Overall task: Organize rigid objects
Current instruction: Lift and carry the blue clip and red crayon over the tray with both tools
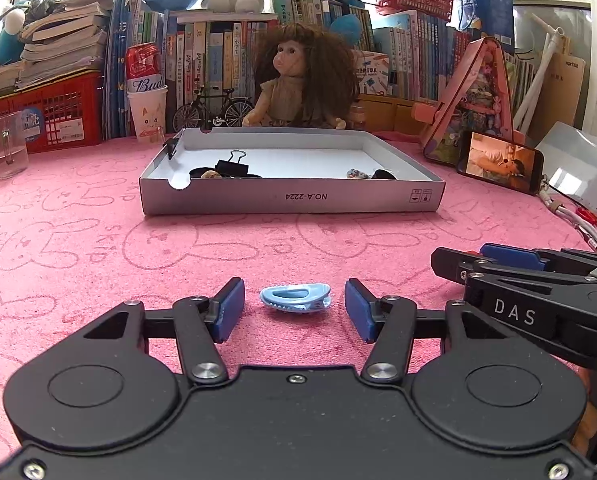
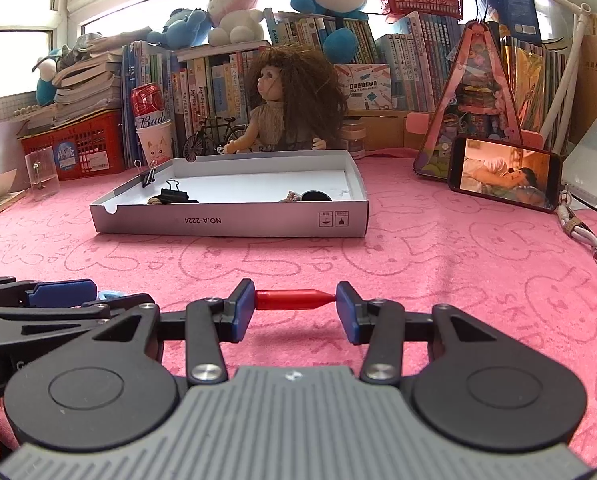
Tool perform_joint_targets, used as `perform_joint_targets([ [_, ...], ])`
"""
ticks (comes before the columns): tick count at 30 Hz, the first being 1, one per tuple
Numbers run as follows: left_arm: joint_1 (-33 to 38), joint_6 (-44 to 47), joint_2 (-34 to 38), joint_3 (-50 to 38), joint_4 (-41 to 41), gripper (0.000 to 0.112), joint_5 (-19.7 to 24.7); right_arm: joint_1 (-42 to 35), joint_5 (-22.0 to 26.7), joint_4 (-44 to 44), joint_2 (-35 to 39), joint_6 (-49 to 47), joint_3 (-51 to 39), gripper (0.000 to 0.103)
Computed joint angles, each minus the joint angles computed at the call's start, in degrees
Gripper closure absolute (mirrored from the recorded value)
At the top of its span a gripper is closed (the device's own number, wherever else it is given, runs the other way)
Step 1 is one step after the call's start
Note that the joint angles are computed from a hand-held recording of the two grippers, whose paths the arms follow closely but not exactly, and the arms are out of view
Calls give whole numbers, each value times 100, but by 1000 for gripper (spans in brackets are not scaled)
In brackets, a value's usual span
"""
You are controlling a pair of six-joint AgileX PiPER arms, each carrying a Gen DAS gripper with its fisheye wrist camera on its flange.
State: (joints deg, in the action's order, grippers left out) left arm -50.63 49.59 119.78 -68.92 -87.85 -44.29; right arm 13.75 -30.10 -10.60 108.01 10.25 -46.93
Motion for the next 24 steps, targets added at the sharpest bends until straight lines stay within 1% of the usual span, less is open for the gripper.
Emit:
perform_joint_targets([
  [3,15,26,27,-7,33,59,-11,26,-3,81,5,-16,7,53],
  [7,-26,139,94,-64,-7,63,-116,23,-17,63,2,57,30,53],
  [10,-46,205,119,-85,-49,69,-193,13,-14,18,5,82,40,53],
  [12,-39,190,107,-63,-41,75,-203,14,-11,19,6,97,43,53],
  [24,-66,176,40,-17,32,75,-215,3,2,-1,29,162,16,53],
])
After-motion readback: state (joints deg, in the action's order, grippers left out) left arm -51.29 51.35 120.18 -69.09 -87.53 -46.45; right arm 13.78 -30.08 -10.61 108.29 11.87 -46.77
